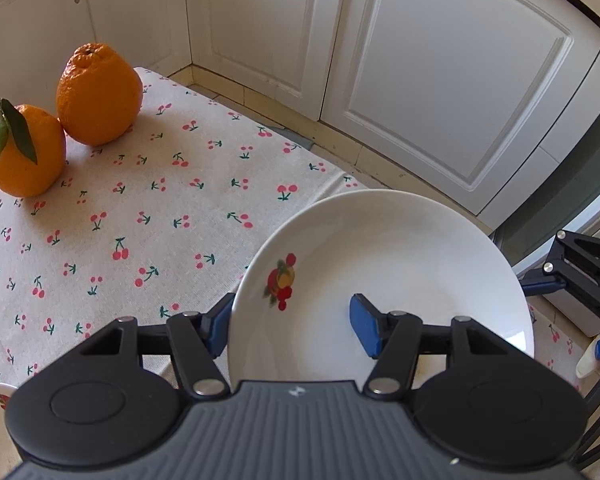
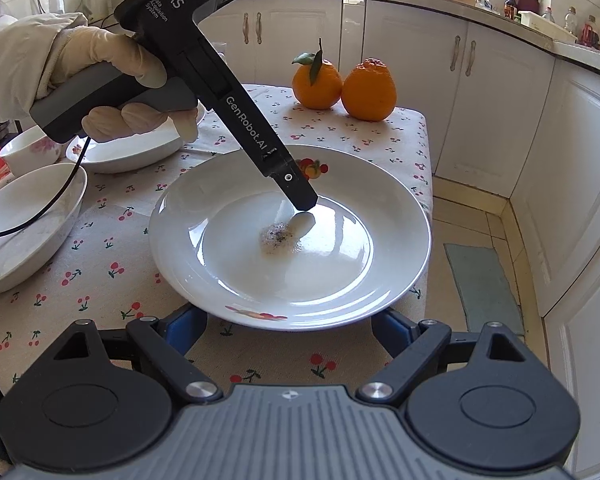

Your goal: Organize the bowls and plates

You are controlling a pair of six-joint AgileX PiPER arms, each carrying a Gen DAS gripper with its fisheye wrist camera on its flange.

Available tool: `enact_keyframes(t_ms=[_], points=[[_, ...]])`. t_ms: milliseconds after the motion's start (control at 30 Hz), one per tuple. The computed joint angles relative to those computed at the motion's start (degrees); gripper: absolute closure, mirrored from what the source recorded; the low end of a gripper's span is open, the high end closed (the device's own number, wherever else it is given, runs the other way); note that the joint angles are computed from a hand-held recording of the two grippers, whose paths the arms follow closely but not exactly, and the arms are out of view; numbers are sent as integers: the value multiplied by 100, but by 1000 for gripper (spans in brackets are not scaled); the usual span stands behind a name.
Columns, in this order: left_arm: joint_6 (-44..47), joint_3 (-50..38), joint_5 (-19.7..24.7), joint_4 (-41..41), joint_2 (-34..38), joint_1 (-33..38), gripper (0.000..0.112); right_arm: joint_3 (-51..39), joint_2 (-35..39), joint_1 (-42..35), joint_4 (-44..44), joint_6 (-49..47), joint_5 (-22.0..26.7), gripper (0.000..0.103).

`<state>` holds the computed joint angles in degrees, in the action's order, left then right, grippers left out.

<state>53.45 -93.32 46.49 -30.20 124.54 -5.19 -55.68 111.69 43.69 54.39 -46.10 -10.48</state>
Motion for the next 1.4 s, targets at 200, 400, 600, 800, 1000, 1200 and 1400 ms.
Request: enact_keyframes(t_ms=[200,400,600,800,1000,1200,1400], points=[[-13,-57,12,-8,29,-6,53,4,5,9,-19,37,-30,11],[-52,-117,19,8,38,-30,48,-28,20,29,258,-207,-55,11],[140,325,-432,-125,-368,-36,29,100,-101,88,-149,384,-185,0],[484,1137,-737,-418,-1127,82,26,268,-348,410,1148,-578,-417,0],[975,2318,-1107,-862,-2274,243,25,474,-681,1018,2412,-1041,-1152,0],[1586,3626,-1457,-1328,-3659,589,20,618,-911,1775,2949,-771,-1934,0],[2695,5199,-1739,-2127,-5166,1229,20,479,-931,2422,3371,-1160,-2386,0]])
